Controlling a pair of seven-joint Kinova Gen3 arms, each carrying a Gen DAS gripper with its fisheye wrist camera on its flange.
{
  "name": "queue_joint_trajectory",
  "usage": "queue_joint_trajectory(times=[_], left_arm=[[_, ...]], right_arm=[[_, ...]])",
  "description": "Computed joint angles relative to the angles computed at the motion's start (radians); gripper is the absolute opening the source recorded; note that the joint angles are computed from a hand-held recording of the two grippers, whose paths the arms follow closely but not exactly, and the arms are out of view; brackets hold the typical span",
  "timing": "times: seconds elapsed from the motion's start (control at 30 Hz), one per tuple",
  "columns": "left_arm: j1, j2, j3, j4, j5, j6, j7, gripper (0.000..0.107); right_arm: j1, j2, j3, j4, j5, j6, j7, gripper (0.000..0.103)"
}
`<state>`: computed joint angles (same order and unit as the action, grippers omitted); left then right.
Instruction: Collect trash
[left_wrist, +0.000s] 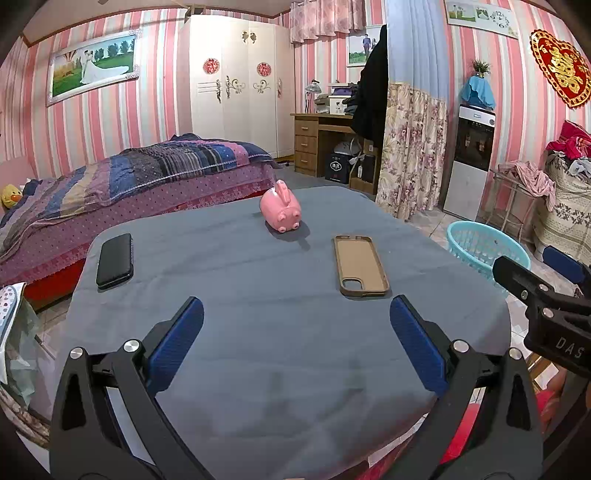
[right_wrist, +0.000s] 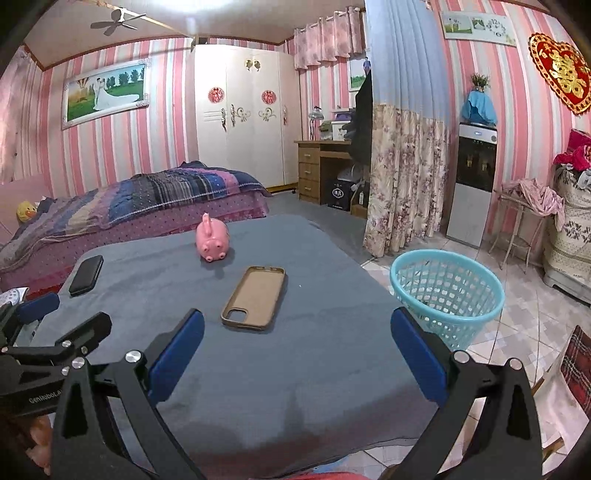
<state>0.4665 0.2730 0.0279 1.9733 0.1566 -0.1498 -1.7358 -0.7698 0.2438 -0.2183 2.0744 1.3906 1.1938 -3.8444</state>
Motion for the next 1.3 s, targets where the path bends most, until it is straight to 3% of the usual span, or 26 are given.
queue_joint_trajectory(times=[0.1,0.23,0.37,0.53,0.63,1.3], left_arm=[[0.024,-0.007,-0.025,0.008,0.017,-0.005,-0.016,0.098],[-0.038,-0.013,0.039,0.014,-0.017,-0.003,0.011,0.098],[-0.011,-0.014,0.011,0.018,-0.006,-0.013,-0.003,0.098],[-0.034,-0.024,0.034,0.029,-0.018,-0.025,0.003,0.098],[0.017,-0.03,-0.017,0.039,0.033,-0.044,-0.032,0.098],[-0.019,-0.039,0.015,0.041,0.049,-0.046,-0.048,0.098]], right_arm=[[-0.004,0.001,-0.001,0.001,0.007,0.009,-0.005,0.099],[-0.01,0.0,-0.005,0.001,0.003,0.02,-0.003,0.099],[-0.012,-0.002,-0.006,-0.003,0.002,0.029,0.01,0.099],[-0.017,-0.004,-0.008,-0.003,0.007,0.041,0.022,0.099],[-0.017,-0.005,-0.009,-0.005,0.005,0.041,0.03,0.099],[-0.019,-0.008,-0.01,-0.001,0.011,0.045,0.032,0.099]])
